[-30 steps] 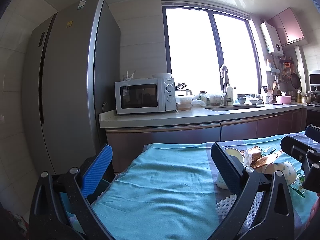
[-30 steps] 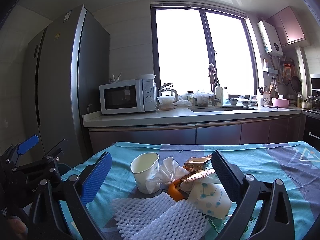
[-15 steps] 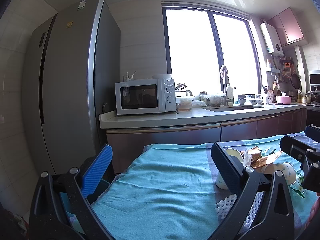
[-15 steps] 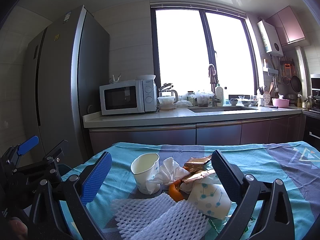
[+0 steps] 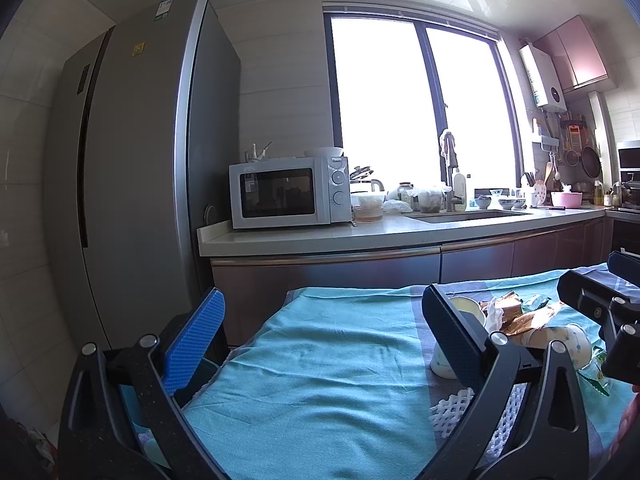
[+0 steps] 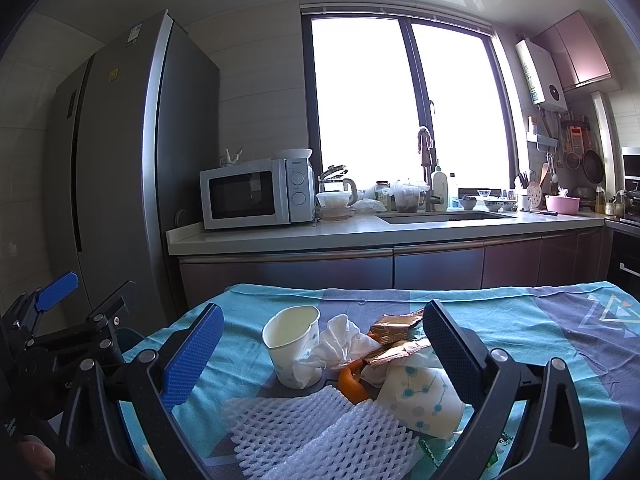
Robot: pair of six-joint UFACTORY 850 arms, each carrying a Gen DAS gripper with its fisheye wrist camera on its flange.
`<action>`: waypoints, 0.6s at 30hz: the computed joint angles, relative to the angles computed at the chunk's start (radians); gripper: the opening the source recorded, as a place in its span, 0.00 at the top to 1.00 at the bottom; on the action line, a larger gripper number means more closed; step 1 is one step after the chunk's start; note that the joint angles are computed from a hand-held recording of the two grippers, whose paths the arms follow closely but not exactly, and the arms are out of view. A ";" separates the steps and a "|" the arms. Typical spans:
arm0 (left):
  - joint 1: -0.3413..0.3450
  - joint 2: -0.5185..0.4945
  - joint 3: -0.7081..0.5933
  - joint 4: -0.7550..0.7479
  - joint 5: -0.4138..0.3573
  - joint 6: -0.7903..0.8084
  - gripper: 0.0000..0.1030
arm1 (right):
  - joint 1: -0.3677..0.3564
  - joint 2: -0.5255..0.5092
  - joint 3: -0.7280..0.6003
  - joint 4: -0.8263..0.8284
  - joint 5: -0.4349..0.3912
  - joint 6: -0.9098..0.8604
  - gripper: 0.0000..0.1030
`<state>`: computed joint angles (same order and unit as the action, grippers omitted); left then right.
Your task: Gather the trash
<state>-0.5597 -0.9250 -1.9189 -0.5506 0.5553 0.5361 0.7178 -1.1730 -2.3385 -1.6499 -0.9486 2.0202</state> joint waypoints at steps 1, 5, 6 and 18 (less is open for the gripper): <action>0.001 0.000 0.000 0.001 -0.002 -0.001 0.05 | 0.000 -0.002 -0.004 0.001 0.001 -0.003 0.06; 0.002 0.000 -0.003 0.014 -0.011 -0.010 0.05 | -0.001 -0.004 -0.008 0.003 0.003 -0.006 0.06; 0.002 -0.001 -0.005 0.016 -0.016 -0.010 0.05 | -0.001 -0.004 -0.007 0.003 0.005 -0.004 0.06; 0.011 -0.100 -0.172 0.251 -0.320 -0.134 0.05 | -0.025 0.050 0.093 0.146 0.096 -0.041 0.06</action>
<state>-0.5484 -1.0246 -2.0907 -0.2999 0.2353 0.4024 0.6932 -1.1231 -2.2458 -1.5042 -0.8531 1.9796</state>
